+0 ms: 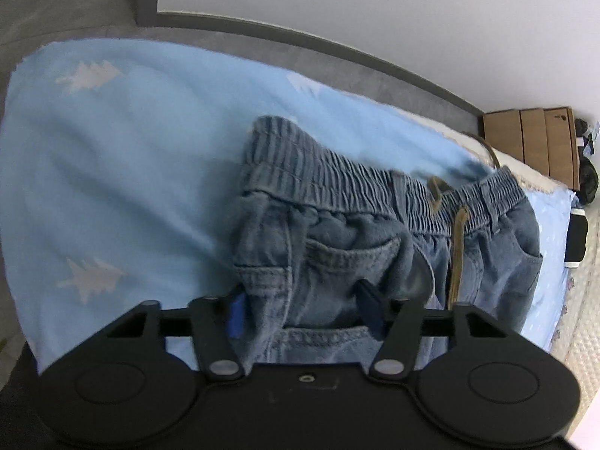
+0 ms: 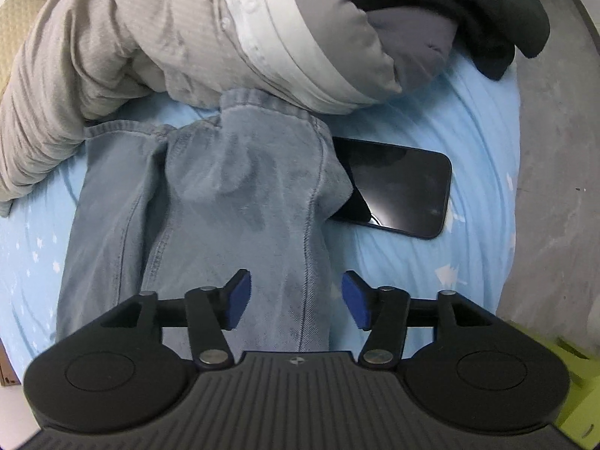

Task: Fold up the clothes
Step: 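Grasp the waistband again with the left tool and lift it toward the legs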

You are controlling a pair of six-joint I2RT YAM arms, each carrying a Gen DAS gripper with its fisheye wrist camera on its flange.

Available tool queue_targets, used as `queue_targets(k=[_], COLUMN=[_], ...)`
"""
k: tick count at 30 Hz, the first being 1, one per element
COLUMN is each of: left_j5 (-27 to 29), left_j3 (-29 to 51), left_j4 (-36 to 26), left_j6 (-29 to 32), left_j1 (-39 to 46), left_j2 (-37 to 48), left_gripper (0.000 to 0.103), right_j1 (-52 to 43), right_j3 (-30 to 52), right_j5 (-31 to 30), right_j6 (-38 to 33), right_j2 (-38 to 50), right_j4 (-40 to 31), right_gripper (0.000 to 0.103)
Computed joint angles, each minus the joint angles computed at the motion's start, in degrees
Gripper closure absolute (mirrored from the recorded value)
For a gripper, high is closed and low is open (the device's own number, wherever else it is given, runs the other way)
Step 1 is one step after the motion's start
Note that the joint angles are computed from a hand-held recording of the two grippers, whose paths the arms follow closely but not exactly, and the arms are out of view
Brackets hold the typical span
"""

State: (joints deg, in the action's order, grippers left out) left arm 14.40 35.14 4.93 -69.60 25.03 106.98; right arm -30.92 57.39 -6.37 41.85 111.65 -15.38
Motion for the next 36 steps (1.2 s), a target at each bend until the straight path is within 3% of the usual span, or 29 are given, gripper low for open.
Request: queue_targets(k=[2, 8, 10, 11, 12, 16, 20, 26, 32, 36], left_j5=[-1.04, -3.43, -4.44, -4.82, -5.21, -6.54, -7.60, -10.95, -13.44, -13.92], left_j3=[0.38, 1.20, 1.25, 1.60, 2.00, 4.96, 9.51, 23.86, 42.37, 58.91], left_j4=[-0.43, -5.48, -7.38, -8.44, -9.51, -13.53, -16.89, -19.71, -21.22, -26.30], left_j6=[-0.85, -0.01, -0.66, -0.91, -1.15, -1.84, -5.03, -8.29, -13.18, -15.44], left_j1=[-0.78, -1.26, -1.76, -2.11, -2.46, -3.72, -5.13, -10.43, -14.36, -15.77], left_j2=[0.01, -3.64, -6.27, -7.65, -8.99, -13.10, -14.69, -7.09, 7.53, 19.26], left_gripper=[0.061, 0.084, 0.088, 0.089, 0.089, 0.091, 0.091, 0.091, 0.091, 0.091], right_j1=[-0.01, 0.34, 0.64, 0.64, 0.63, 2.12, 2.18, 5.48, 9.22, 11.23], right_j3=[-0.45, 1.17, 2.30, 2.75, 3.48, 5.00, 7.56, 18.00, 40.22, 60.13], right_j5=[0.02, 0.56, 2.56, 3.22, 3.26, 3.89, 4.48, 4.80, 5.96, 7.53], right_j6=[0.19, 2.07, 2.87, 3.92, 5.03, 2.96, 5.86, 8.60, 9.55, 9.31], right_j2=[0.87, 5.97, 7.34, 7.58, 7.56, 3.00, 0.11, 3.55, 16.33, 28.28], right_j4=[1.79, 6.47, 6.87, 6.69, 5.97, 4.79, 0.84, -1.52, -7.09, -14.82], right_gripper=[0.034, 0.037, 0.056, 0.091, 0.097, 0.099, 0.099, 0.099, 0.099, 0.099])
